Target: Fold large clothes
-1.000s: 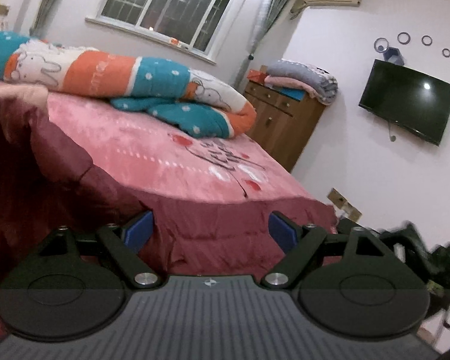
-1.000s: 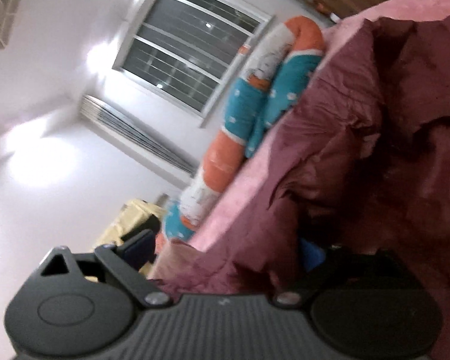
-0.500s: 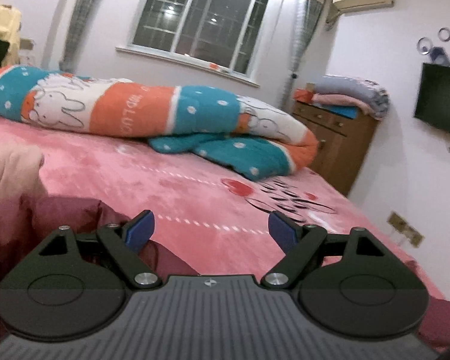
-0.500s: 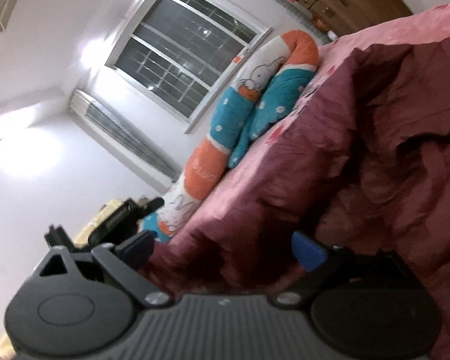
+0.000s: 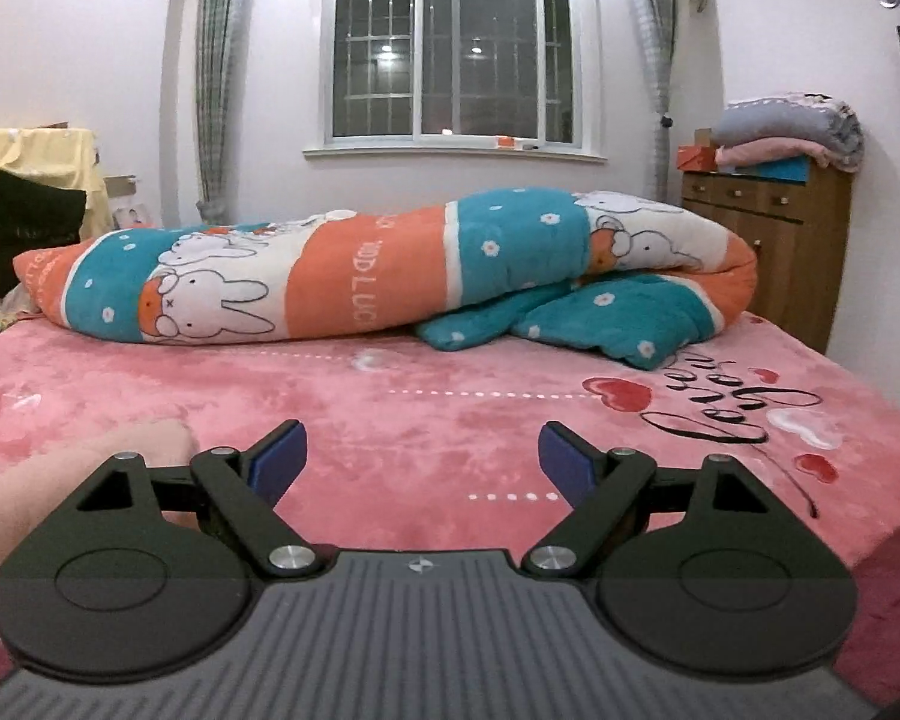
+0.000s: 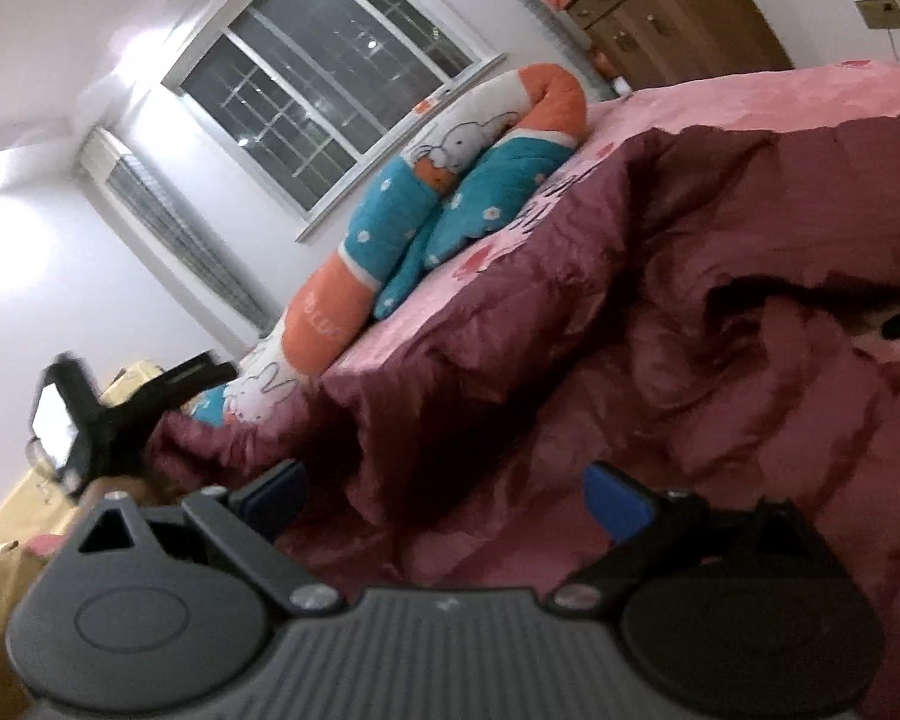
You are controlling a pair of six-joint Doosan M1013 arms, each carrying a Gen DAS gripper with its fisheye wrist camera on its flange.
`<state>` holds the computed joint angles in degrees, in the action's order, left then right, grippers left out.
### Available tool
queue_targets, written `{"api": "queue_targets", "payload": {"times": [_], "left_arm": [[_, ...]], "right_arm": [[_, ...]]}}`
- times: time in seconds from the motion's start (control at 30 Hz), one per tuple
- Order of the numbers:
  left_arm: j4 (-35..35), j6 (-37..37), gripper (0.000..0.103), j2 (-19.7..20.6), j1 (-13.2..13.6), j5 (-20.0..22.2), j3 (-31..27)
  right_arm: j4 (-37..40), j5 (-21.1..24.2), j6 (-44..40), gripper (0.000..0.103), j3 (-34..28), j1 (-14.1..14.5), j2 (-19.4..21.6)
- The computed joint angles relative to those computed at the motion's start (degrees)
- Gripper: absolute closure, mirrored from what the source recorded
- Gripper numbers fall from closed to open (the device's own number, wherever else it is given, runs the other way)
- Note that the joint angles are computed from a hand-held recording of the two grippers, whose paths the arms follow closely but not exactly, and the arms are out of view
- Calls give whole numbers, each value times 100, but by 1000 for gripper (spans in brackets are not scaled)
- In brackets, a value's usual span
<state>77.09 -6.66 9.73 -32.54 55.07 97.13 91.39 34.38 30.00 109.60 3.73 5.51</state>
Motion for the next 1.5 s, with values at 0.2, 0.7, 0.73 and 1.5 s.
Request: {"api": "queue_targets", "payload": {"times": [0.2,0.7,0.73,1.5], "left_arm": [[101,842,0,-617,-577,486,439],[-2005,-1176,0,-2114,-3120,1396,1991],[-2031,-1390,0,-2145,-3250,1480,2052],[-2162,-2586,6,-2212,-3557,568,2647]], "right_arm": [[-19,-357,-102,4,56,-87,-178],[-4328,-1063,2177,4,527,-812,-992],[-4580,-1058,2396,5,572,-855,-1031],[-4375,182,2745,76,882,-968,-1288]]}}
